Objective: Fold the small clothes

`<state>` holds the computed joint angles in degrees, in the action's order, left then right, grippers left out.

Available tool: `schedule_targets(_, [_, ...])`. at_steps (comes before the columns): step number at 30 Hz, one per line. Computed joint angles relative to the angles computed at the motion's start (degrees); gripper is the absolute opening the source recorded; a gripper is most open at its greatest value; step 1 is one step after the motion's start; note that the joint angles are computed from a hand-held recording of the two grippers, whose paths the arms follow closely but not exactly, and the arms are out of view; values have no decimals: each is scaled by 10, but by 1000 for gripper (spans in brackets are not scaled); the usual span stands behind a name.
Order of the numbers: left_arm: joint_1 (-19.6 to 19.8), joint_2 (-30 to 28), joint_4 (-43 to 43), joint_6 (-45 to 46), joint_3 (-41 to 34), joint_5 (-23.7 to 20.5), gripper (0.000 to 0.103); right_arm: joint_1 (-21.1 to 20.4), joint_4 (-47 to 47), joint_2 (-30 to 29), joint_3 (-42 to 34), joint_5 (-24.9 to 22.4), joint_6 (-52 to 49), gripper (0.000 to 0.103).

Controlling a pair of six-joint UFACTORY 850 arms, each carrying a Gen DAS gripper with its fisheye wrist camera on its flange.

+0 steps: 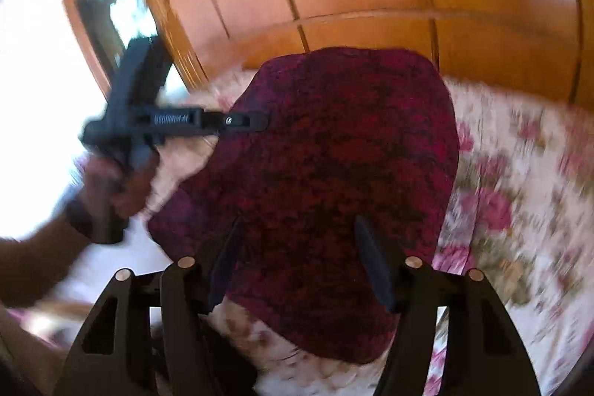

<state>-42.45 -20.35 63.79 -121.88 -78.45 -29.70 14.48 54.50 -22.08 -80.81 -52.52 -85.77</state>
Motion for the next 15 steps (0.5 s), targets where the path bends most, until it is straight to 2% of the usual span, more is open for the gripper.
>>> schedule_targets(3, [-5, -18, -50, 38, -17, -53, 30, 21, 1, 27, 50, 70, -56, 76])
schedule_targets(5, [-7, -26, -64, 46, -25, -77, 47, 26, -3, 33, 64, 92, -74, 81])
schedule_targets(7, [-10, -23, -59, 40, -19, -84, 50, 18, -16, 25, 48, 60, -60, 86])
schedule_targets(9, [-10, -22, -51, 32, -15, -78, 50, 1, -21, -2, 3, -14, -21, 90])
schedule_targets(10, [-10, -22, -46, 25, -13, -76, 50, -13, -15, -21, -28, -61, 12, 96])
schedule_targets(11, [-10, -22, -40, 18, -11, -74, 50, -23, -6, -29, -44, -85, 35, 101])
schedule_targets(12, [-9, -21, -34, 10, -8, -70, 50, -34, 8, -38, -60, -109, 57, 100])
schedule_targets(14, [-5, -17, -9, -25, 5, -51, 50, -53, 34, -82, -110, -142, 127, 101])
schedule_targets(15, [-4, -14, 2, -41, 11, -43, 50, -58, 40, -98, -126, -139, 159, 101])
